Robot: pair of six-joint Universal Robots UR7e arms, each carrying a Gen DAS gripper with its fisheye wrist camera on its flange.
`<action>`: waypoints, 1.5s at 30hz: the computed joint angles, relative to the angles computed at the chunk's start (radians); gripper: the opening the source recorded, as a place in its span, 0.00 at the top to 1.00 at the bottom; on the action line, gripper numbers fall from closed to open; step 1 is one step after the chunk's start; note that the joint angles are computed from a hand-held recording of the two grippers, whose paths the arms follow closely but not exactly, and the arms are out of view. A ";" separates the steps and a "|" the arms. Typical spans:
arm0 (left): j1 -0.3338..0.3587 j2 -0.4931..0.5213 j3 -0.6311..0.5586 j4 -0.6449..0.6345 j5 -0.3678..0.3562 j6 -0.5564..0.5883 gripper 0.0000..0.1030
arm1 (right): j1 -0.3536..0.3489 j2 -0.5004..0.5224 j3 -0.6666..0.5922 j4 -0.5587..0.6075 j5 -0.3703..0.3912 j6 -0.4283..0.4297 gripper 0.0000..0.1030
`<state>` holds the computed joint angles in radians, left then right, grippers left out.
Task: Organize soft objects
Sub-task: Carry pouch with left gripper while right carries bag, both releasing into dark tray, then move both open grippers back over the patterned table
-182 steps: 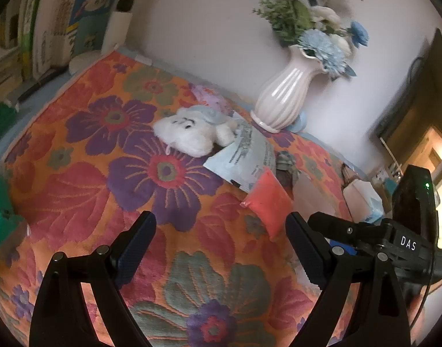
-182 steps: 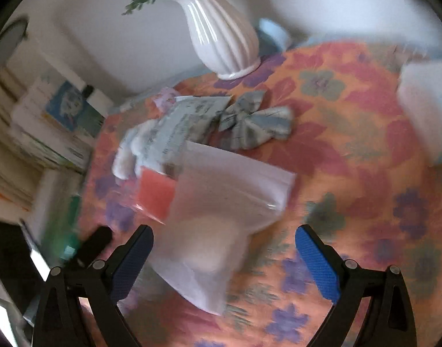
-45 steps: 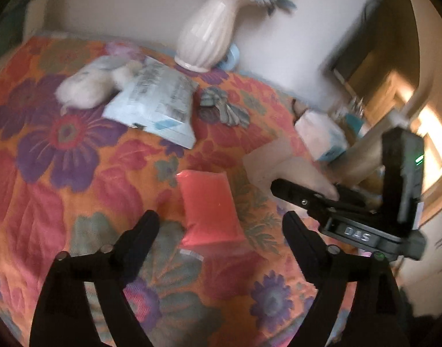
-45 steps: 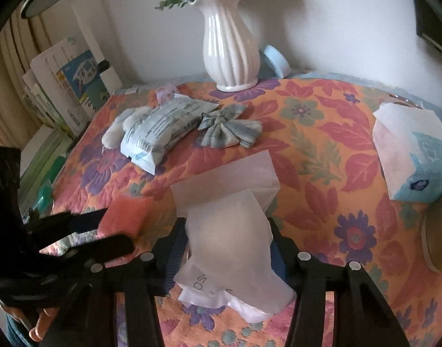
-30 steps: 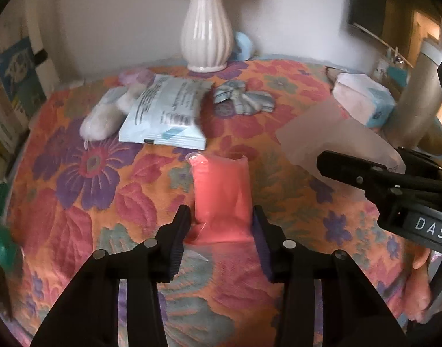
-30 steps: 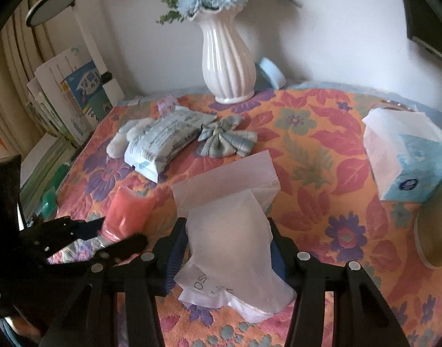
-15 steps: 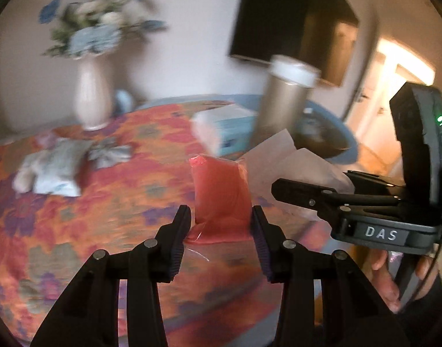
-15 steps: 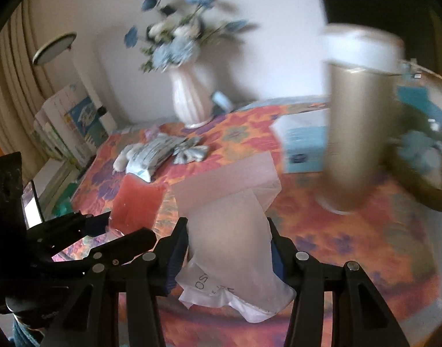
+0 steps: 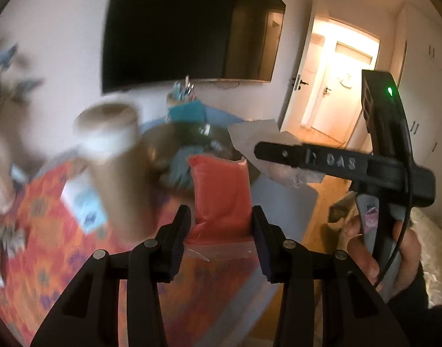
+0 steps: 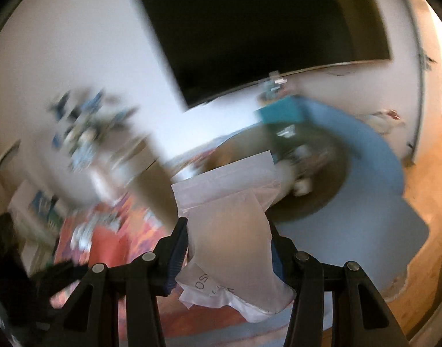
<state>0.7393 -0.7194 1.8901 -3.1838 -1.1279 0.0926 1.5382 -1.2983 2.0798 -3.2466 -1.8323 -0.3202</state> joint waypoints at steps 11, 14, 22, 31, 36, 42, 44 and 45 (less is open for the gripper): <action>0.021 0.338 -0.444 0.070 0.240 0.073 0.62 | -0.051 0.210 -0.444 0.281 -0.050 0.045 0.52; 0.015 0.390 -0.489 0.022 0.307 0.118 0.60 | -0.064 0.270 -0.551 0.362 -0.037 0.039 0.51; -0.037 0.423 -0.458 -0.105 0.385 0.224 0.18 | -0.088 0.284 -0.593 0.437 -0.021 -0.002 0.27; -0.112 0.195 -0.078 -0.232 0.340 0.175 0.18 | -0.067 0.088 -0.279 0.240 0.037 -0.080 0.17; -0.106 -0.004 0.154 -0.287 0.471 0.051 0.18 | -0.018 -0.002 -0.046 0.105 0.159 -0.194 0.12; -0.029 -0.208 0.285 -0.251 0.660 -0.027 0.17 | 0.123 0.099 -0.001 0.060 0.247 -0.205 0.12; 0.030 -0.218 0.279 -0.338 0.698 0.049 0.14 | 0.171 0.174 -0.036 0.067 0.240 -0.165 0.05; 0.059 -0.211 0.270 -0.377 0.709 0.089 0.11 | 0.200 0.229 -0.067 0.075 0.222 -0.145 0.01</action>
